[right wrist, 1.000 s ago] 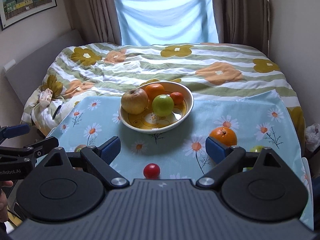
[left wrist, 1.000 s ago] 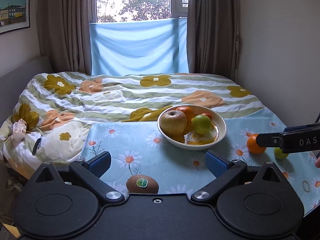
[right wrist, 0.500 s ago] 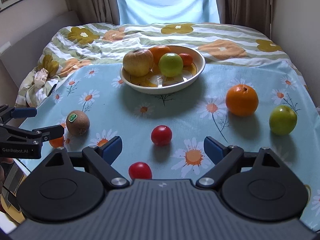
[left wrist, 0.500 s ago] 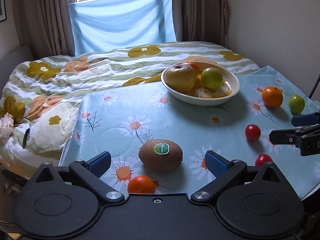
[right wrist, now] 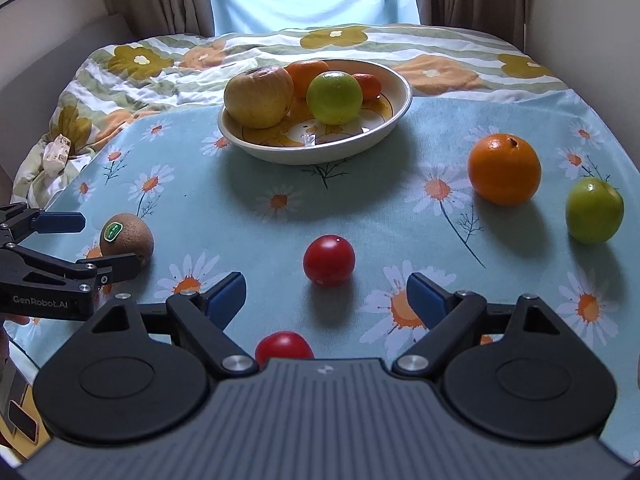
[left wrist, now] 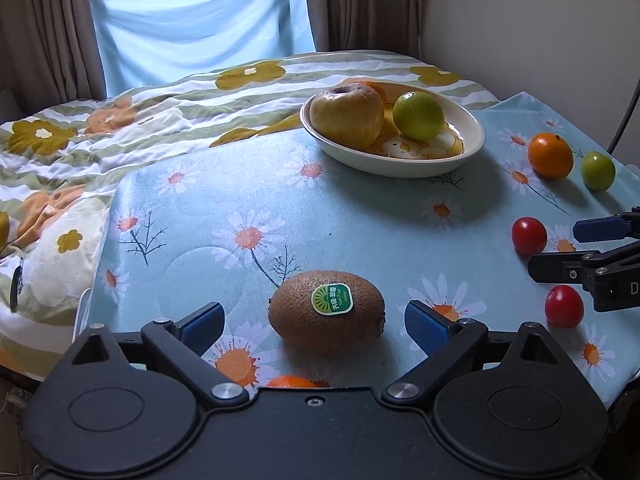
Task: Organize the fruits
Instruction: 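Grasp the kiwi with the left tool while the right tool grasps a red tomato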
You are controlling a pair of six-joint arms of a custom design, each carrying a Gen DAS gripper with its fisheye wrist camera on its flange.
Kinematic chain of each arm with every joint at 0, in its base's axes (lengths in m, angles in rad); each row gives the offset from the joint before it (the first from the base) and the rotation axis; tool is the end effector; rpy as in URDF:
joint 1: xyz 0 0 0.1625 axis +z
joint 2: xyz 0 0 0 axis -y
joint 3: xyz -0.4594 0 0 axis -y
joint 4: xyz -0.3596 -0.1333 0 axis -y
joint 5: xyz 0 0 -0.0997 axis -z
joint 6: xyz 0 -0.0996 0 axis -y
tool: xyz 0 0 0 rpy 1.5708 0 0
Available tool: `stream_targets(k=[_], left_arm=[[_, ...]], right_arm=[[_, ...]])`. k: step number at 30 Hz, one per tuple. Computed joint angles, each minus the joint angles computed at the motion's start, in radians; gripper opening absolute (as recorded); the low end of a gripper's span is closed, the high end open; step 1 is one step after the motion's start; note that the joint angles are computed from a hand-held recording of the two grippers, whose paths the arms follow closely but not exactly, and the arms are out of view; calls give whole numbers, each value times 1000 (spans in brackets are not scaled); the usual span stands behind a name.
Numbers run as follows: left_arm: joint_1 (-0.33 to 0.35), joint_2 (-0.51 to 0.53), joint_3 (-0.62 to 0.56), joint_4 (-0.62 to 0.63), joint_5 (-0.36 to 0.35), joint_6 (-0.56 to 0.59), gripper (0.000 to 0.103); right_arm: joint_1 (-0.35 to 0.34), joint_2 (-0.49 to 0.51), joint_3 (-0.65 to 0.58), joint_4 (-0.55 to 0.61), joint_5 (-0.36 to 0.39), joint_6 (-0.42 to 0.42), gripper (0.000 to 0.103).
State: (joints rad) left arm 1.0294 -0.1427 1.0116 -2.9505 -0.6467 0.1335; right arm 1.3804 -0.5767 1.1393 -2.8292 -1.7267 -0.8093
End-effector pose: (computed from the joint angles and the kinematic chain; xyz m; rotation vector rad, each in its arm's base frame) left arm -0.2316 -0.7980 -0.0504 0.4616 2.1856 -0.7899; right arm -0.0412 -0.8362 0.2096 0.7168 -2.4820 0.7253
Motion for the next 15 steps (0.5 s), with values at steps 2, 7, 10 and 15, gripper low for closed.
stream_targets(k=[2, 7, 10, 15], left_arm=[[6, 1, -14, 23, -16, -7, 96], [22, -3, -33, 88, -62, -55, 87], [27, -2, -38, 97, -64, -73, 80], [28, -1, -40, 96, -71, -73, 72]], right_arm=[[1, 6, -8, 2, -5, 5, 102], [5, 19, -27, 9, -18, 11, 97], [6, 26, -38, 19, -24, 12, 91], [7, 34, -47, 21, -31, 13, 84]])
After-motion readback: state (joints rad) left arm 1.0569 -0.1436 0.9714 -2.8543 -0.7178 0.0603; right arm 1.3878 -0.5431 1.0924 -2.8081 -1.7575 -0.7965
